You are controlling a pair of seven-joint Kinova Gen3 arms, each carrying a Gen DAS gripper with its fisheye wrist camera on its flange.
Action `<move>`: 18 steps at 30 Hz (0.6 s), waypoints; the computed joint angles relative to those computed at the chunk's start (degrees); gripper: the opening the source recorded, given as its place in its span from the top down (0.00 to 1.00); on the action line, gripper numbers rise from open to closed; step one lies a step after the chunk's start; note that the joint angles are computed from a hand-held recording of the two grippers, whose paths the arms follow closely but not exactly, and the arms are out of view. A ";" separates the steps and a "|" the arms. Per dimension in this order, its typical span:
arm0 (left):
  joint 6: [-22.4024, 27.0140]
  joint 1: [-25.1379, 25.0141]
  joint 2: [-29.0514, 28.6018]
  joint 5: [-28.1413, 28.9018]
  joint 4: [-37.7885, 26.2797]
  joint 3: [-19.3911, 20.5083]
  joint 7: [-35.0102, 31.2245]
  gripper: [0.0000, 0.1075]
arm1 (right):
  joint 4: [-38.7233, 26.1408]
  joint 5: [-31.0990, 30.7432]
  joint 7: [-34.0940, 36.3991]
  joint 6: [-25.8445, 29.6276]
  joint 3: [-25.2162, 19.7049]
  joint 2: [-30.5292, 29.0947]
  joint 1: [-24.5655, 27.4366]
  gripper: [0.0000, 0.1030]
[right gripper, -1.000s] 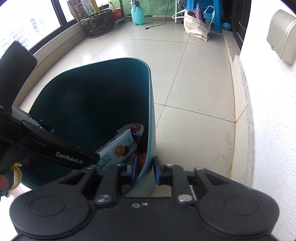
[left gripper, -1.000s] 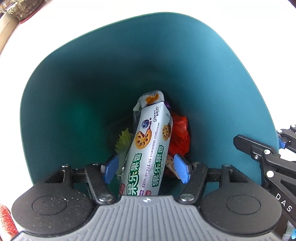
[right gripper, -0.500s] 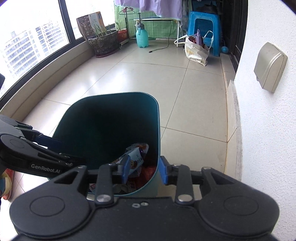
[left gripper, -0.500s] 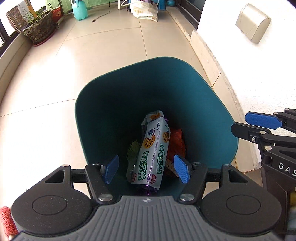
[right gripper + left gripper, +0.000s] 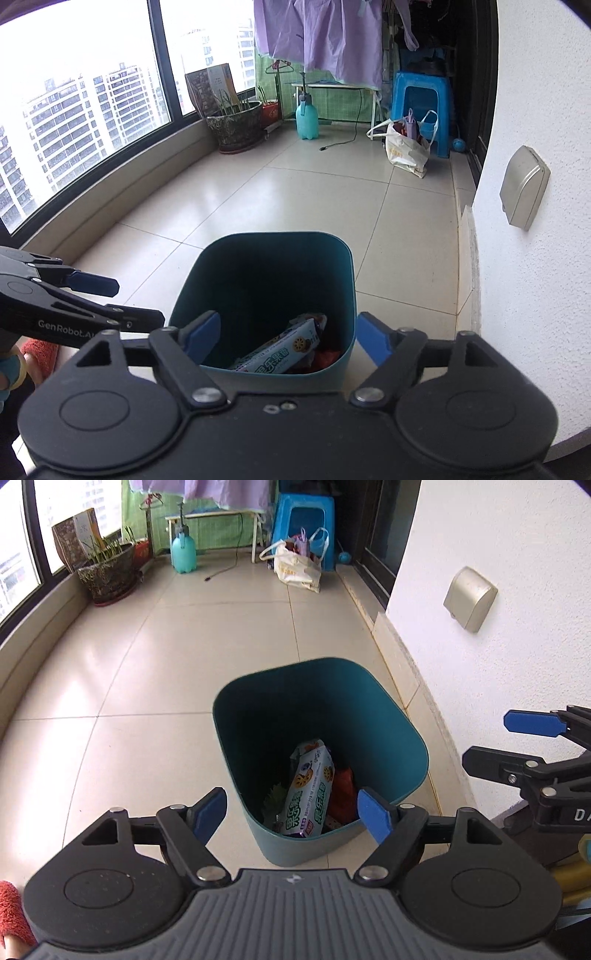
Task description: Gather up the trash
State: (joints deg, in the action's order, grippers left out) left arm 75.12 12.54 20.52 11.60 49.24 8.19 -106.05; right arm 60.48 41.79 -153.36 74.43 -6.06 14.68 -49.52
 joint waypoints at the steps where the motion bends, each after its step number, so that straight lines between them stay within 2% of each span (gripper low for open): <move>1: -1.45 -0.63 -1.51 0.51 1.80 -0.05 -0.56 0.28 | 0.37 1.46 -1.06 0.03 0.05 -0.35 -0.98 0.09; 3: -3.76 -2.14 -3.90 2.26 4.74 0.02 -1.64 0.23 | 1.01 4.50 -3.34 0.22 -0.08 -0.92 -2.76 0.00; 6: -7.05 -4.22 -7.32 5.02 9.25 0.00 -3.93 0.22 | 1.86 7.90 -6.05 0.30 -0.78 -1.46 -4.35 0.00; 9: -7.94 -5.37 -9.35 6.75 11.35 -0.32 -4.96 0.21 | 1.07 10.00 -7.67 1.75 -0.87 -0.97 -6.37 0.00; 13: -8.83 -6.94 -11.81 9.69 14.16 -0.75 -7.04 0.21 | -3.03 12.04 -4.94 5.61 -1.16 1.35 -8.99 0.00; 18: -10.83 -7.57 -15.17 11.26 18.01 -1.63 -9.95 0.21 | -4.87 12.35 -5.15 6.10 0.08 2.44 -11.45 0.00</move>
State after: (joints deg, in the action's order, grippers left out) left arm 64.29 4.98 5.35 22.86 67.25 6.56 -116.00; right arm 55.61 54.14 -158.51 80.53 -5.98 17.12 -60.97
